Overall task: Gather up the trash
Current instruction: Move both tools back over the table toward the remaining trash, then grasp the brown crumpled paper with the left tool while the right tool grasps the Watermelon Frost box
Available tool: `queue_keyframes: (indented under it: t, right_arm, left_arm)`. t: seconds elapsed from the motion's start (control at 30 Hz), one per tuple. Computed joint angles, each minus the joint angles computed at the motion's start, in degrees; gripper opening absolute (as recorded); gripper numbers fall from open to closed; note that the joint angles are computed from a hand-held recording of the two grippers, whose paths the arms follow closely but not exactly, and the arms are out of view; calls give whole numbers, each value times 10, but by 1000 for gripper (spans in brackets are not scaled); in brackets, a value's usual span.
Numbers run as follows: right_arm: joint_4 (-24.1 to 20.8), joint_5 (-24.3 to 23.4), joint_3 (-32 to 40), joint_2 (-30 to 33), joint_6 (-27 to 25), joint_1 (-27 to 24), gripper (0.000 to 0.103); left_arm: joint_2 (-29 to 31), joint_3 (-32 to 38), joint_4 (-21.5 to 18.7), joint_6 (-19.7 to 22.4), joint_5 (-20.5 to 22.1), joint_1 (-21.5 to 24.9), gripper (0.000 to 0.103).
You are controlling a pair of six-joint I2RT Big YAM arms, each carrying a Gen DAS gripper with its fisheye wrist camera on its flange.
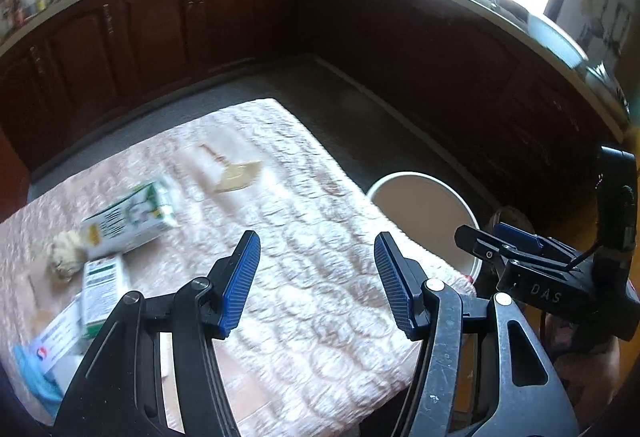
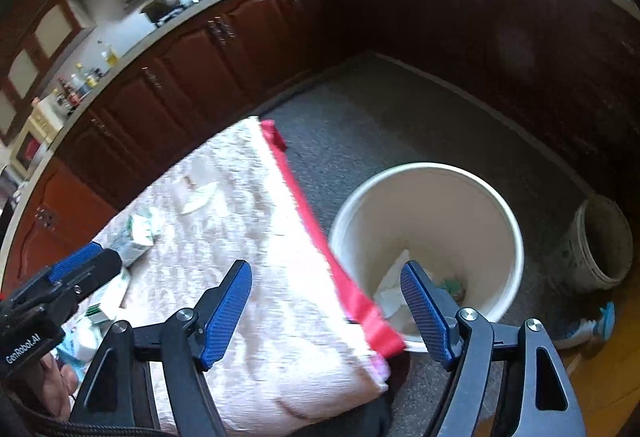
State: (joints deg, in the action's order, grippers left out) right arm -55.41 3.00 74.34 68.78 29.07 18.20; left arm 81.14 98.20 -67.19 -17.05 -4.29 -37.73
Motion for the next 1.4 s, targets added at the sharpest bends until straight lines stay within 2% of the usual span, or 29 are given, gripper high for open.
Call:
queue_keyframes:
  t: [0.13, 0.27, 0.53, 0.7, 0.87, 1.0, 1.2, 1.4]
  right_arm:
    - [3, 1, 23, 21, -6, 34, 77]
    - [2, -4, 49, 49, -9, 63, 77]
    - [-10, -29, 114, 123, -17, 123, 77]
    - [-15, -56, 155, 169, -24, 154, 77]
    - [-25, -61, 203, 218, -33, 181, 77]
    - [-38, -73, 247, 259, -40, 198, 77]
    - [-77, -107, 346, 343, -40, 218, 77]
    - [-173, -141, 501, 459, -51, 228, 77]
  left_arm:
    - [-36, -24, -13, 8, -7, 26, 58]
    - [-66, -44, -28, 12, 9, 68, 58]
    - [-102, -67, -64, 58, 11, 184, 58]
    - [-96, -68, -83, 85, 63, 279, 58]
    - [-79, -71, -87, 106, 88, 334, 58]
    - [-57, -67, -96, 111, 124, 368, 58]
    - [-41, -60, -102, 119, 150, 398, 58]
    - [-4, -45, -114, 140, 141, 405, 58]
